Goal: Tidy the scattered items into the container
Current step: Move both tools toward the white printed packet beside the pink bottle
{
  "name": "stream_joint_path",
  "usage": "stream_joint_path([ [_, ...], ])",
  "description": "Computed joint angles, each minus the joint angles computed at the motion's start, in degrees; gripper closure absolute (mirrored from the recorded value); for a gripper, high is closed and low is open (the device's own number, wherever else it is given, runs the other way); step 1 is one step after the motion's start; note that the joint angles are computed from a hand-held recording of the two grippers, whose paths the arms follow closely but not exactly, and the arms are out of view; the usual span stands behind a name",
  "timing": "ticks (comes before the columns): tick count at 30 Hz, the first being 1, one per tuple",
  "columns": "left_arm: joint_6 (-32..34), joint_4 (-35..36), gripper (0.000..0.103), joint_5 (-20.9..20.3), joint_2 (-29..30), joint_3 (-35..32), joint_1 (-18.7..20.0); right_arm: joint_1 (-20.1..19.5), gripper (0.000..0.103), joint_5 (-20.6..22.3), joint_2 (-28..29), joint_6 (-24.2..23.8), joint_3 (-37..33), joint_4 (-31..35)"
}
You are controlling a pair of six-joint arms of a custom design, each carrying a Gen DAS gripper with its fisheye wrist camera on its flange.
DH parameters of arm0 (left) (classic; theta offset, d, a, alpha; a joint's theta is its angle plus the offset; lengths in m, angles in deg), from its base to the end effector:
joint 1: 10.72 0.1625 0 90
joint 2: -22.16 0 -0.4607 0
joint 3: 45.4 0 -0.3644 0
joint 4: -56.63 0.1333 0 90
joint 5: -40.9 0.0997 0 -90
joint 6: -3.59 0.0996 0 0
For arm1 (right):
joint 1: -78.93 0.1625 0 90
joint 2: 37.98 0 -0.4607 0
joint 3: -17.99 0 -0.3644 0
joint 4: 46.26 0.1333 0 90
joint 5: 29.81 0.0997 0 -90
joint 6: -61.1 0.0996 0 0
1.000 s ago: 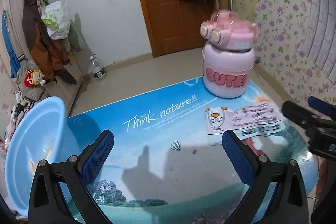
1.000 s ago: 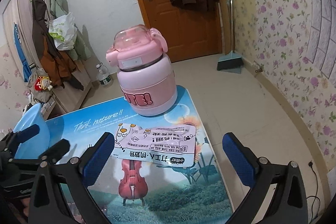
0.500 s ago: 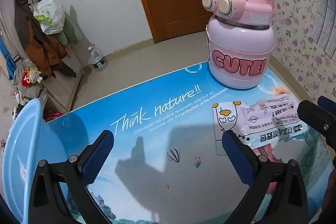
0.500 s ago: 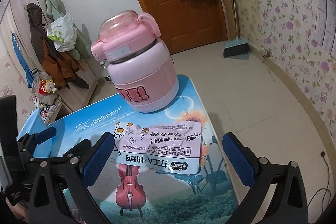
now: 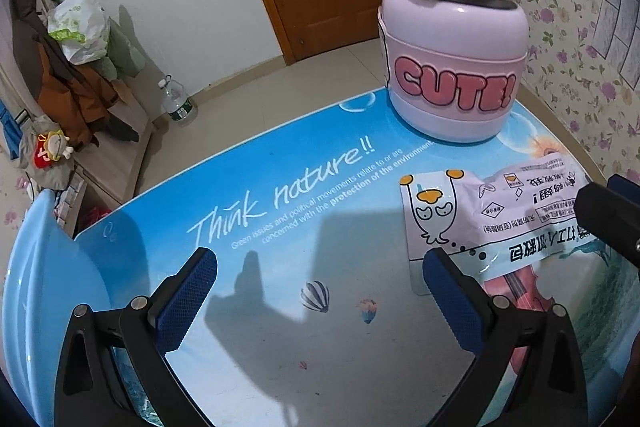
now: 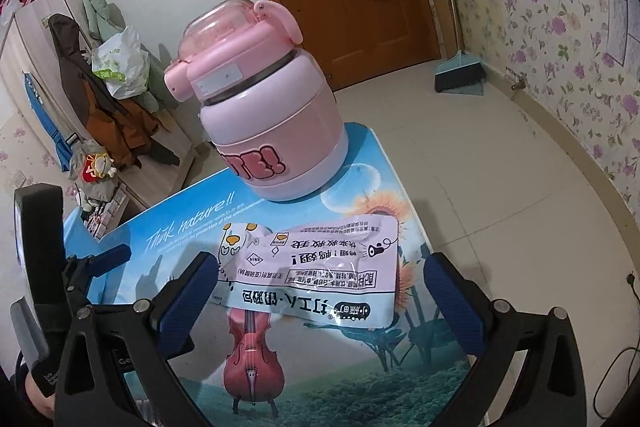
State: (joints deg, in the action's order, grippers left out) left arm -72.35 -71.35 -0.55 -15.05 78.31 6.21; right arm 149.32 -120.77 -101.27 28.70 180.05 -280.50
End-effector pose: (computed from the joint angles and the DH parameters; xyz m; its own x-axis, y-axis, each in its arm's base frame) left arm -0.3277 -0.3171 -0.0410 -0.5310 0.0065 -0.8474 0.4881 0.8198 -0.2996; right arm 0.0259 -0.3196 0.2151 -0.9180 -0.0611 0.3919 -0.3038 0.7436 -0.5956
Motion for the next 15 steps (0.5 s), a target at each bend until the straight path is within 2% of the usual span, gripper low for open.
stream_joint_path([
  [10, 1.49, -1.34, 0.0, 0.2, 0.85, -0.53, 0.8, -1.41, 0.0, 0.14, -2.03, -0.42, -0.6, 1.18],
  [15, 5.08, -4.59, 0.0, 0.31, 2.14, -0.92, 0.65, -2.77, 0.0, 0.34, -4.07, -1.03, -1.07, 3.48],
])
